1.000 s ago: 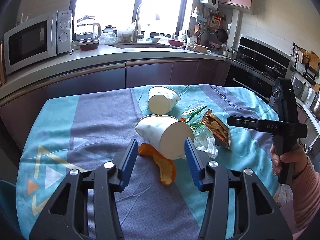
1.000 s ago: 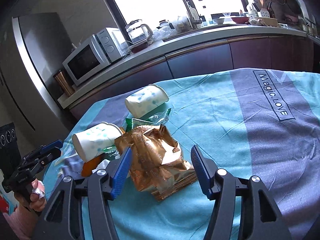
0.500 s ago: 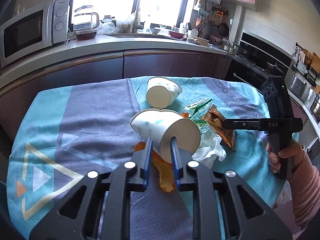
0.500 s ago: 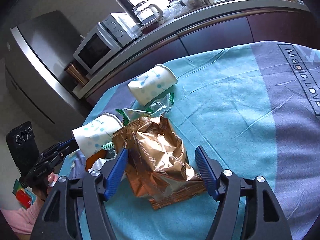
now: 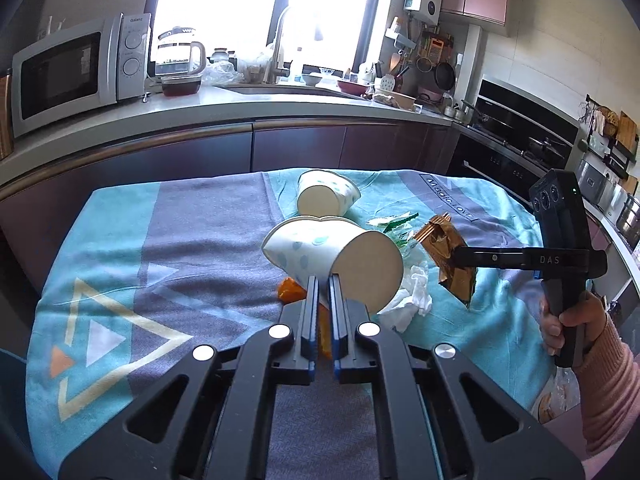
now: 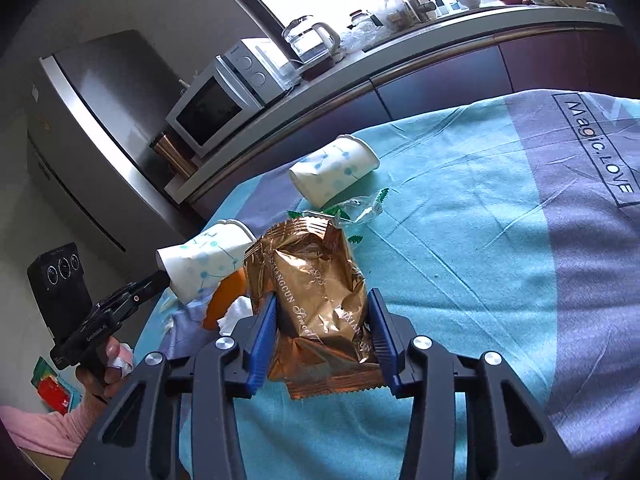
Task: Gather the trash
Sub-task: 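Grasp the white paper cup with the left tool while the right tool grasps the gold wrapper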
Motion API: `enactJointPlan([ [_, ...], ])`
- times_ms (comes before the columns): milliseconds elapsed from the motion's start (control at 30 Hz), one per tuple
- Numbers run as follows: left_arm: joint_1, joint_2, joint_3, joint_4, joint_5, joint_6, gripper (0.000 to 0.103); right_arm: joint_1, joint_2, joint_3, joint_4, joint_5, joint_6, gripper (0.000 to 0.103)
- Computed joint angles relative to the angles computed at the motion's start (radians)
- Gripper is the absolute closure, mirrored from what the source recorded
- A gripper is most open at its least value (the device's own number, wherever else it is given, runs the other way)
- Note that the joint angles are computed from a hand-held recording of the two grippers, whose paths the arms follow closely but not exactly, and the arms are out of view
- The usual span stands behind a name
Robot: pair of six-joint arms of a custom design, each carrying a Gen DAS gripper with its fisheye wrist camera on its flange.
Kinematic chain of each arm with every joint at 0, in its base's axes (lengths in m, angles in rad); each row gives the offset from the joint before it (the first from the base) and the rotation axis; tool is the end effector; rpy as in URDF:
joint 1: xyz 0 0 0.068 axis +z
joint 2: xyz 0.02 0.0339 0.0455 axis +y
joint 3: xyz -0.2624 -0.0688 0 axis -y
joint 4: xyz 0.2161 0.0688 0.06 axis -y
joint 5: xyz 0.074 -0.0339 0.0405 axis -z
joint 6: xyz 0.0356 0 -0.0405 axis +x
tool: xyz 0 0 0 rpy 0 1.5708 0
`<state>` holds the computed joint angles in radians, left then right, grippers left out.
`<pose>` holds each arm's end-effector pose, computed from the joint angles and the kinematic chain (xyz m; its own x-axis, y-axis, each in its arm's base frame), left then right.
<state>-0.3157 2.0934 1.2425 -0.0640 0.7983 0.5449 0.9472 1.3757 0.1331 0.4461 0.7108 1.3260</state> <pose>0.3712 -0.1481 0.1396 -0.3167 0.4840 -0.8157 0.9308 0.3238 -0.1693 0.1159 0.1213 0.1135 -0.4396 0.6480 -0.6220 0.3205 0.7601 0.5653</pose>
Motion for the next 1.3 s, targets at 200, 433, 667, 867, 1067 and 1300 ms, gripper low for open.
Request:
enactJointPlan([
  [200,0.096,-0.052,-0.041,-0.015,0.047,0.039,0.098,0.123,-0.021,0.105,-0.165,0.118,0.059,0.062],
  [433,0.229,-0.063,-0.065,-0.039,0.06,0.114,0.098,0.099,0.099,0.221,-0.068,0.066,-0.074,0.062],
  [667,0.365,-0.033,-0.004,-0.112,0.104,0.148,0.098,0.026,0.262,0.339,0.059,-0.056,-0.194,0.062],
  [867,0.465,-0.037,0.023,-0.139,0.143,0.158,0.098,-0.027,0.384,0.475,0.092,-0.165,-0.284,0.062],
  [1067,0.549,-0.023,0.069,-0.171,0.166,0.17,0.098,-0.073,0.496,0.644,0.062,-0.267,-0.36,0.062],
  [1300,0.626,0.029,0.156,-0.198,0.167,0.16,0.098,-0.121,0.604,0.829,0.008,-0.377,-0.433,0.062],
])
